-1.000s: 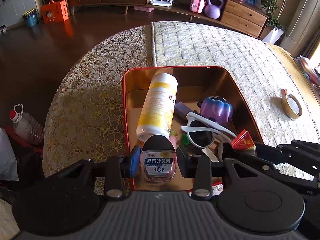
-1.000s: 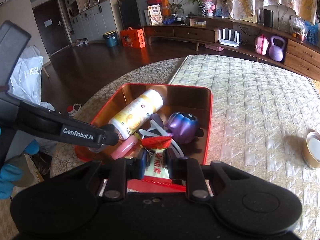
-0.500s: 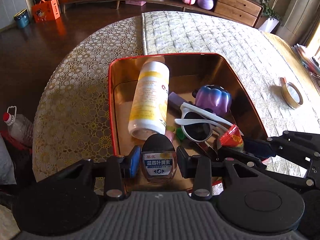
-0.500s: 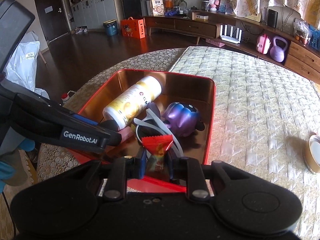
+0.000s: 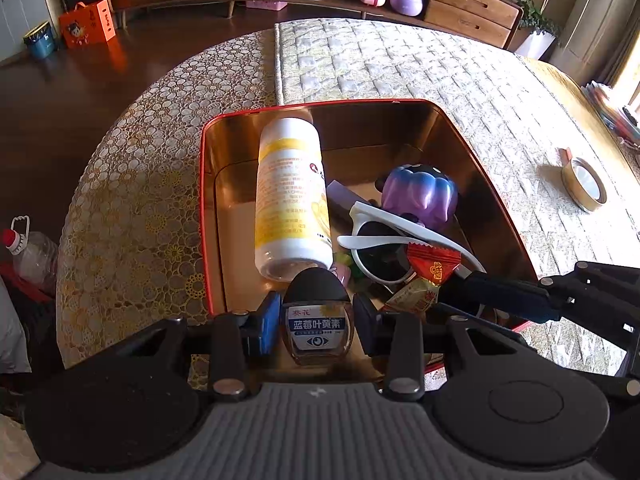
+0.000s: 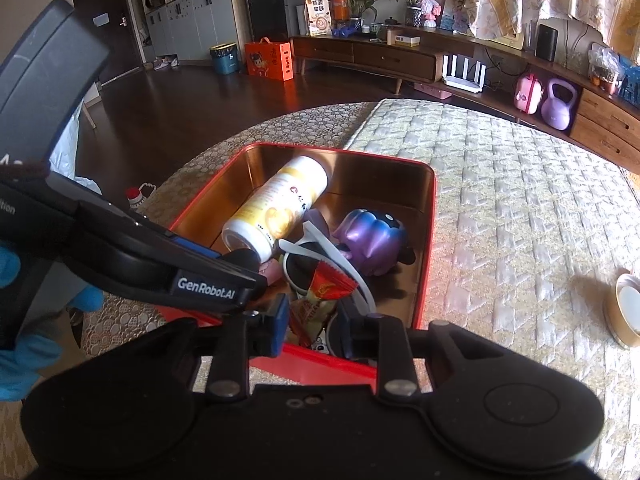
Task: Organize rigid objects
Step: 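Carry the eye-drop bottle and snack packet into the red tray and open both grippers, then withdraw both tools from the tray toward the tape roll and pink comb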
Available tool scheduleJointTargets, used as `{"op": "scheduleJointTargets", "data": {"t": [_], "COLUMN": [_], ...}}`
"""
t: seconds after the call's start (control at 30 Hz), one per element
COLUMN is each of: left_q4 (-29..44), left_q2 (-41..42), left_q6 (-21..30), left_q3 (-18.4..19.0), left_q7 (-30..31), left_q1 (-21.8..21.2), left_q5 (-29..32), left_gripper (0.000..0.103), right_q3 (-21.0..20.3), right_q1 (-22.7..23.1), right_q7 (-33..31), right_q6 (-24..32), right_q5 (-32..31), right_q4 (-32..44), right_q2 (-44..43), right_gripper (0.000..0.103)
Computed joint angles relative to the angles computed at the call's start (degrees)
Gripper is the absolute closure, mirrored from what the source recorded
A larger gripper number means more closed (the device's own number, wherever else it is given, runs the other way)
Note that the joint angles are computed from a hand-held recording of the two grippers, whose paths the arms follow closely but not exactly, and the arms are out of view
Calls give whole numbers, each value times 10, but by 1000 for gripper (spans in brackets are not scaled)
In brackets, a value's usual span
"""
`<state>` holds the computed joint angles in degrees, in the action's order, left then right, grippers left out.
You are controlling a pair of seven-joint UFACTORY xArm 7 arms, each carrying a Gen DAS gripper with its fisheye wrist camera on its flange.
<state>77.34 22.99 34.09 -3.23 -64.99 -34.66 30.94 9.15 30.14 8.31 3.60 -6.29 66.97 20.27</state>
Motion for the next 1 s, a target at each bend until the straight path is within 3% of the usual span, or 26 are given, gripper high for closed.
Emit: {"op": "scheduleJointTargets", "data": {"t": [0.2,0.37,0.53,0.73,0.87,1.0], "left_q4": [1,-4,-9,-13,-19,-21], "left_q2": [-5,-17,-28,-41,-50,-57], "left_q6": [6,7,11,17,13,12], "left_q3": [3,3,-3,-9,-10,-16], "left_q7": [-6,-26,-38,-56,-79,-95], "left_q1": [-10,-18,-17,-20,-23,-25], "left_q5": [21,46,60,80,101,118], "left_gripper": [64,55,54,53,42,40], "right_q3": [-5,-11,-12,8,24,55], "right_q1": [2,5,5,-16,-35,-70], "right_q7": [6,17,23,16,6,-4], "right_q6": [-11,-18,-32,-51,-73,-89], "right_q5": [1,-3,-7,7,23,47], "right_q4": [-15,-28,-46,-72,-100,-128], "right_q2": [-12,-24,-40,-63,-87,-110], "right_gripper": [69,66,59,55,50,43]}}
